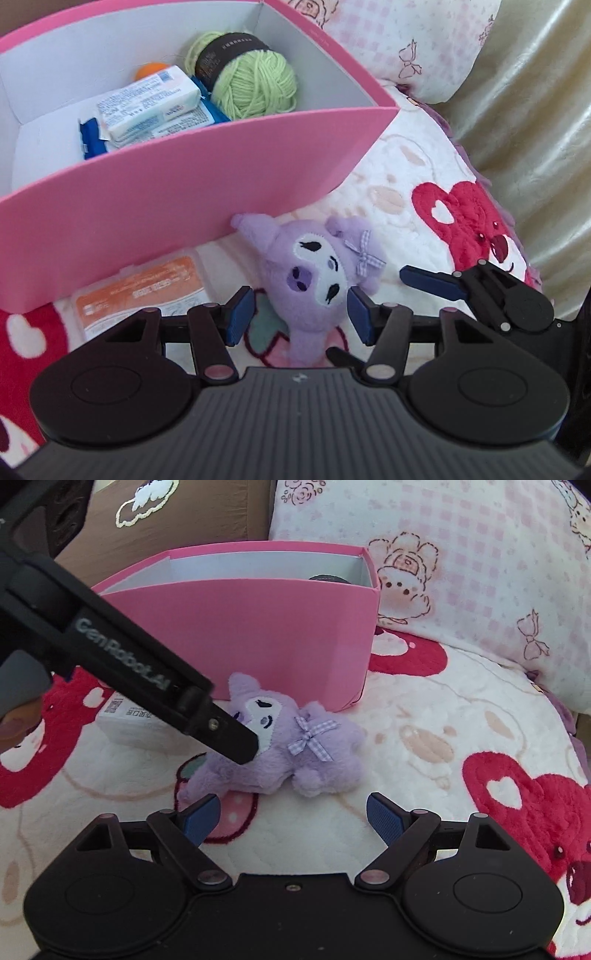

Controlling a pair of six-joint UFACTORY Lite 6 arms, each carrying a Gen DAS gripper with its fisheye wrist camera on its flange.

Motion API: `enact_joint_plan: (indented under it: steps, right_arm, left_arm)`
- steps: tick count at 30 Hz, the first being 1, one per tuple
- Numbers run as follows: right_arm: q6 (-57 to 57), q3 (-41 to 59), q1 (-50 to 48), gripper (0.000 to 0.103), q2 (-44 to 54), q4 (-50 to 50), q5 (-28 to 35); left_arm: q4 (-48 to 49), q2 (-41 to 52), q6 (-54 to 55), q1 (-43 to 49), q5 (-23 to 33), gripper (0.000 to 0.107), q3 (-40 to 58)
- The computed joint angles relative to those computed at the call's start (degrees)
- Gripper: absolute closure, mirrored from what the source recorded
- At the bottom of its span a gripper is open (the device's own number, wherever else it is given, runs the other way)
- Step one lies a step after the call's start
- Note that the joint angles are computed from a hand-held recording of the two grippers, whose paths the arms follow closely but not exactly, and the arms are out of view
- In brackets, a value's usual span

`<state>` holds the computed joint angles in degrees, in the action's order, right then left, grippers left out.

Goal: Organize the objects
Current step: 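Move the left tool down to the purple plush toy, then close the left tool on the purple plush toy's head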

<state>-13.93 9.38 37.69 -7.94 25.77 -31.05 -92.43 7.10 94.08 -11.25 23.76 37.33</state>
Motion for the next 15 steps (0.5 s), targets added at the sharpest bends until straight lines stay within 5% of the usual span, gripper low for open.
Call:
enact_joint_plan:
  steps: [9, 15]
  right_arm:
    - [6.7, 1.2, -5.0, 0.011, 5.9, -11.0, -4.1]
    - [7.6, 3.2, -3.9, 0.010, 9.6, -9.1, -6.3]
  left_arm:
    - [-9.5, 3.6, 9.4, 1.1, 5.1, 0.052, 0.5]
    - [-10.9, 5.2, 9.7, 1.7, 5.2, 0.051, 1.0]
